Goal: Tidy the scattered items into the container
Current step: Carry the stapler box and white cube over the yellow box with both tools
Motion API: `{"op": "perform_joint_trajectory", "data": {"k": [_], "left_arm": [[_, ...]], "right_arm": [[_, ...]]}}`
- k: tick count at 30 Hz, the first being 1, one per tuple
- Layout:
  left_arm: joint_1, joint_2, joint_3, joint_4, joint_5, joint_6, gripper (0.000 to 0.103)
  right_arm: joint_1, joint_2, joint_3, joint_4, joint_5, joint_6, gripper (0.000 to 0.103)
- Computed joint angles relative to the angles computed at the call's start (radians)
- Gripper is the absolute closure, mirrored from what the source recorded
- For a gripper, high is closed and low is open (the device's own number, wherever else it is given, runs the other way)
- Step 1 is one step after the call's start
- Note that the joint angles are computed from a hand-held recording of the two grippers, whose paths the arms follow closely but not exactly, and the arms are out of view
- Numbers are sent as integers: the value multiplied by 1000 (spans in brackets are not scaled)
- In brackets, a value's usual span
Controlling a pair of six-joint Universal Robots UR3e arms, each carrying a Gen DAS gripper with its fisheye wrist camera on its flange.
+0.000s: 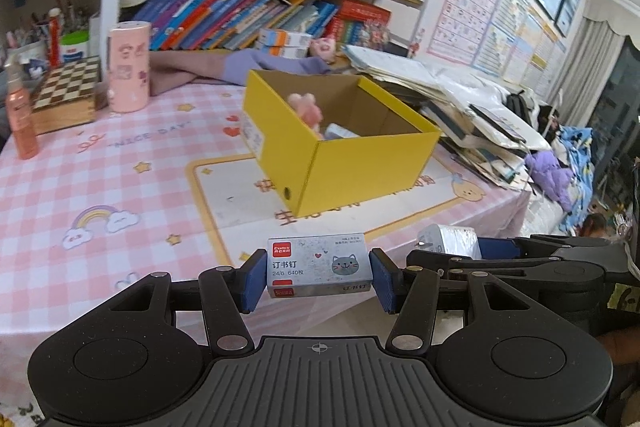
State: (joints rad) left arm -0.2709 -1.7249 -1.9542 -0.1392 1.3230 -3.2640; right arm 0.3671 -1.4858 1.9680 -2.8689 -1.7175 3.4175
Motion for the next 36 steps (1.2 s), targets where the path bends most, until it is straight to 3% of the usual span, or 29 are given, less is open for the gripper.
{"op": "perform_joint_trajectory", "data": {"k": [18, 36], "left_arm": [[-93, -214, 294, -87, 1, 29, 50], [-123, -357, 519, -104, 37, 47, 50]], "right_arm": [[-164, -71, 76, 1, 59, -39, 39], [-267, -4, 23, -84, 134, -94, 39]]}}
